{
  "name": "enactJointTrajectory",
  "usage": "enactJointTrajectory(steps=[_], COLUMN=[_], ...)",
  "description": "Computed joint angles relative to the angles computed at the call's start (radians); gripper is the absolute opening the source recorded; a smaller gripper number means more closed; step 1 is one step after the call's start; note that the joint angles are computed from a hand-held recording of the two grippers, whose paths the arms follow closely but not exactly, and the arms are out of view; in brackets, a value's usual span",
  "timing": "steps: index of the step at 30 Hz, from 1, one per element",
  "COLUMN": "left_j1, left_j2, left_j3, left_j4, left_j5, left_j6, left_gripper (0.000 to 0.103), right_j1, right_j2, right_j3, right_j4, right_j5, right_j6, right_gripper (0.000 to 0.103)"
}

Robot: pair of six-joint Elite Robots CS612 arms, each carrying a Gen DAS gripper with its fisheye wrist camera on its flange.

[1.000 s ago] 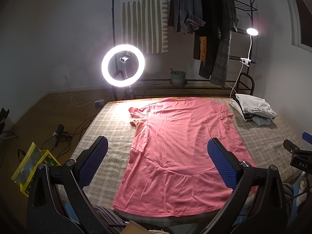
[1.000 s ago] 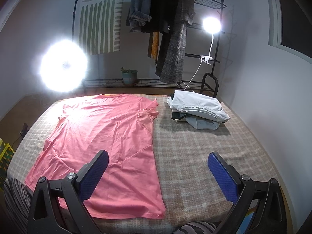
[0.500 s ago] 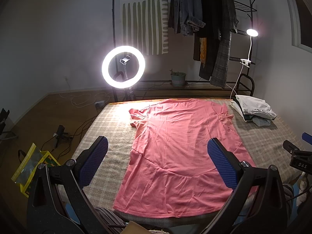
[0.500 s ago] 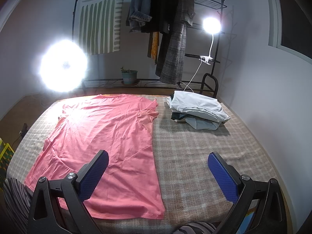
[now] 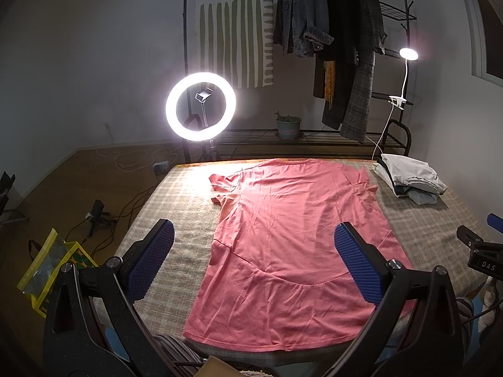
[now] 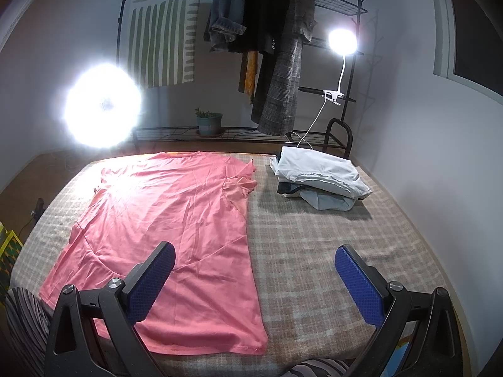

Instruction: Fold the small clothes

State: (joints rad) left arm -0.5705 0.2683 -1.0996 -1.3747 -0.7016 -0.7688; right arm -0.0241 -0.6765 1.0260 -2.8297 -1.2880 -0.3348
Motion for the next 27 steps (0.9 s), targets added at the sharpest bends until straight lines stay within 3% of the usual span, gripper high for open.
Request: enactJointTrajectory(steps=[19,22,27], left_j1=[0.016,0.021,0.040], left_j2=[-0.010,0.015,0.050], left_j3=[0.006,-0.020,-0.069], left_j4=[0.026,0.039,0.076], left_j5=[-0.023,-0.042,-0.110], left_j6=[-0.029,-0.054,-0.124], left_gripper=[0.103,0.103,0.092], right_j1=[0.011,0.020,0.036], right_j2=[0.015,0.027,0.065], right_j3=[-0.030,-0.054,-0.134], right_j4=[0.013,0.029,0.088], right_j5=[0.009,0.017,0.042], right_j6=[-0.006,-0.012,-0.030], right_gripper=[0.103,0.103,0.099])
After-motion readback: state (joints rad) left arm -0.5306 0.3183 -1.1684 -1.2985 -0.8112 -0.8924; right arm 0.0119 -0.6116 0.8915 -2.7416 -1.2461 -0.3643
